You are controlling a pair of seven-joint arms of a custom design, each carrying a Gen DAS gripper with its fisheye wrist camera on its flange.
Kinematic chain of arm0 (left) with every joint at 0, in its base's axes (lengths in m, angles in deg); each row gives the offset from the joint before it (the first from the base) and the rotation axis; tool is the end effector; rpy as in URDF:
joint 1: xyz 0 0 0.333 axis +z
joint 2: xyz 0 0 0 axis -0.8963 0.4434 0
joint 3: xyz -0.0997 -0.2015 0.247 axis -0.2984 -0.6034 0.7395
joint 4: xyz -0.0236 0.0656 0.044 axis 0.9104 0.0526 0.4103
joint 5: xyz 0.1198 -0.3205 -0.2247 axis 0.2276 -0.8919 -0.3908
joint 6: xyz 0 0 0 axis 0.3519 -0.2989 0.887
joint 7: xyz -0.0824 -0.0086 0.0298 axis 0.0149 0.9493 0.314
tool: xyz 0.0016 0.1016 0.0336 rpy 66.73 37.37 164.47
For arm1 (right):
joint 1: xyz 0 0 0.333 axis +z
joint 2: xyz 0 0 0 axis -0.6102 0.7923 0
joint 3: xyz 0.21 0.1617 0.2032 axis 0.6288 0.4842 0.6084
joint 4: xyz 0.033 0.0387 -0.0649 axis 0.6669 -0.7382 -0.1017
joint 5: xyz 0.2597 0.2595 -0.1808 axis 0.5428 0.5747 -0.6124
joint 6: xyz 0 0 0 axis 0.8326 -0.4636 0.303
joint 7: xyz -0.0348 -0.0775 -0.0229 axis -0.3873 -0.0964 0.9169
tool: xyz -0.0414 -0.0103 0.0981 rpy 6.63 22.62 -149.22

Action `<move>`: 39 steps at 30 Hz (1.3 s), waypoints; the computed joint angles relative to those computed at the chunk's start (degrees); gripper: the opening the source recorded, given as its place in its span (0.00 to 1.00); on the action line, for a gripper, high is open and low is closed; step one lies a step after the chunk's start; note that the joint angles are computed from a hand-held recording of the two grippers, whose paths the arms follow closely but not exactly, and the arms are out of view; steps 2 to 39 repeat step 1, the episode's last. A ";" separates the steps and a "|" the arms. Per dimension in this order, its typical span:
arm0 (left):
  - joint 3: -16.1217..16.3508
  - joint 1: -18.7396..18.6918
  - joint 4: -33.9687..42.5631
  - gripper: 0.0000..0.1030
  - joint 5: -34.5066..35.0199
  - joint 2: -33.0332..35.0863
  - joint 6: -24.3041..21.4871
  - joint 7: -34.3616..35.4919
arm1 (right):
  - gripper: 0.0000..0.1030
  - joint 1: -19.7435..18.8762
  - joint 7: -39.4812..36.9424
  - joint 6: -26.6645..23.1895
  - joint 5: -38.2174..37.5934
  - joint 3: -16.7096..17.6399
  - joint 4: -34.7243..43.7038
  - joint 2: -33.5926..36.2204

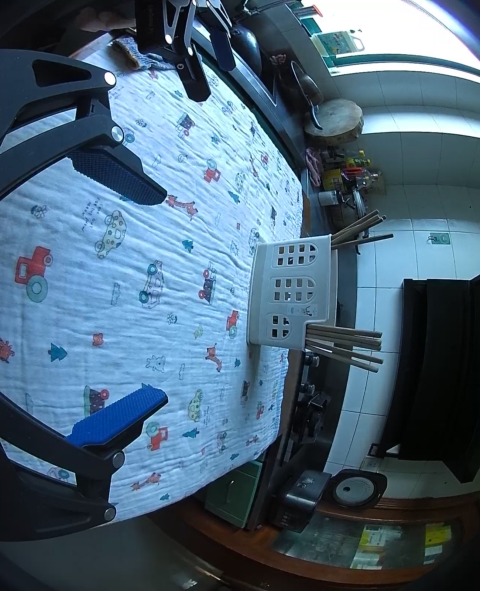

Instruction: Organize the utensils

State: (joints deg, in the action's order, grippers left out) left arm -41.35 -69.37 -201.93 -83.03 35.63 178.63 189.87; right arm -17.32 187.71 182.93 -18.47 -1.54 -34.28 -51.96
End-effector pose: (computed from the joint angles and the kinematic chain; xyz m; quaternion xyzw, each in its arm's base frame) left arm 0.5714 -0.0653 0.5599 -0.5207 0.7359 -0.3602 0.2401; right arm 0.5531 0.2871 0.5670 -0.6145 0.6587 -0.3155 0.2984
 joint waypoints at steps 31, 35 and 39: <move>0.04 0.03 0.13 0.95 0.03 0.09 -0.22 0.04 | 0.93 0.02 -0.03 -0.11 0.02 0.01 0.02 0.00; 0.04 0.03 0.13 0.95 0.03 0.09 -0.22 0.04 | 0.93 0.02 -0.03 -0.11 0.02 0.01 0.02 0.00; 0.04 0.03 0.13 0.95 0.03 0.09 -0.22 0.04 | 0.93 0.02 -0.03 -0.11 0.02 0.01 0.02 0.00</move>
